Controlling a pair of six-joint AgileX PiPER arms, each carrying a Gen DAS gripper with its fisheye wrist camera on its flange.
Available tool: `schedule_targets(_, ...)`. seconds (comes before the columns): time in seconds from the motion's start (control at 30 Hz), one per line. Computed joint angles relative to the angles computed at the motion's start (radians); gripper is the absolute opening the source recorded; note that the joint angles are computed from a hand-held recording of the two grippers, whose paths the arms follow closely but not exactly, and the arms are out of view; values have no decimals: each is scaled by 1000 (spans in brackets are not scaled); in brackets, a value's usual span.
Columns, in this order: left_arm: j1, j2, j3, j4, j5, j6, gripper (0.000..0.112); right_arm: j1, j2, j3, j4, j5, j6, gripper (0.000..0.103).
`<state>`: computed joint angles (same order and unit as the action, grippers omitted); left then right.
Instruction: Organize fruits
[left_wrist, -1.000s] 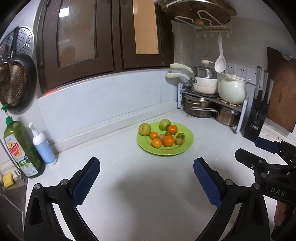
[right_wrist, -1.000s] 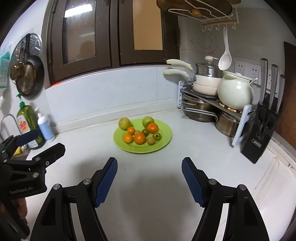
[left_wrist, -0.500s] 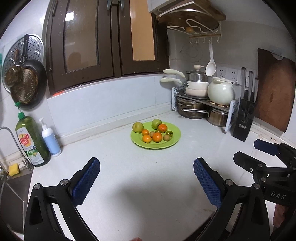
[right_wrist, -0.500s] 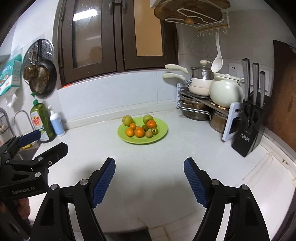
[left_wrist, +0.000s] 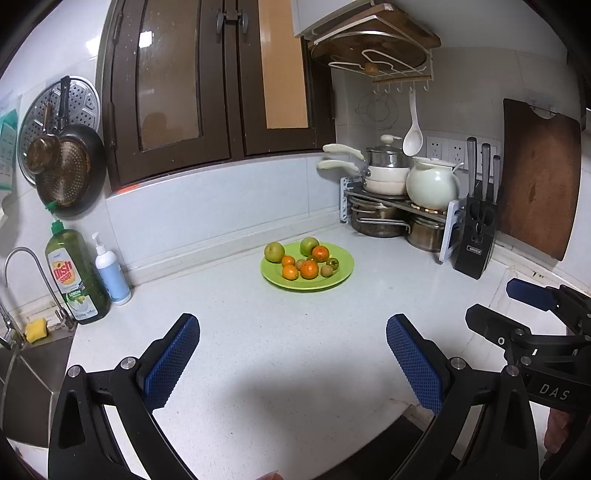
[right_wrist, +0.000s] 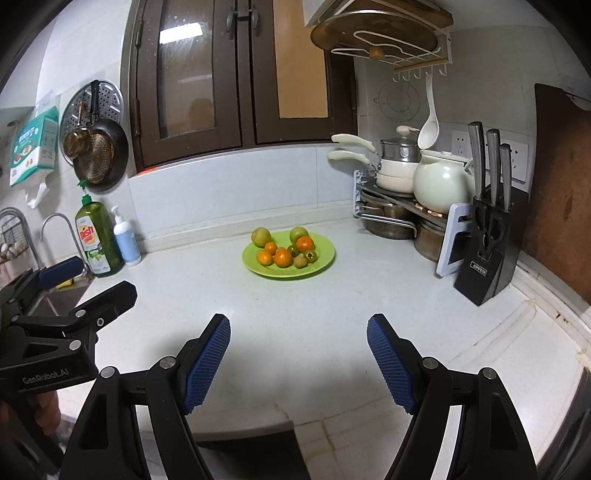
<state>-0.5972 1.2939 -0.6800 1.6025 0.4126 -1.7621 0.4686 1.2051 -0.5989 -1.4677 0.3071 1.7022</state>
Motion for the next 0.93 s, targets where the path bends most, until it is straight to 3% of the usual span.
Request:
schedule_targets(0.27, -37, -16, 12, -5, 43, -5, 103, 8, -23, 16, 8, 6, -6, 77)
schedule_targets(0.93, -20, -6, 2, -5, 13, -2, 103, -6, -39, 27, 37, -8, -46, 77)
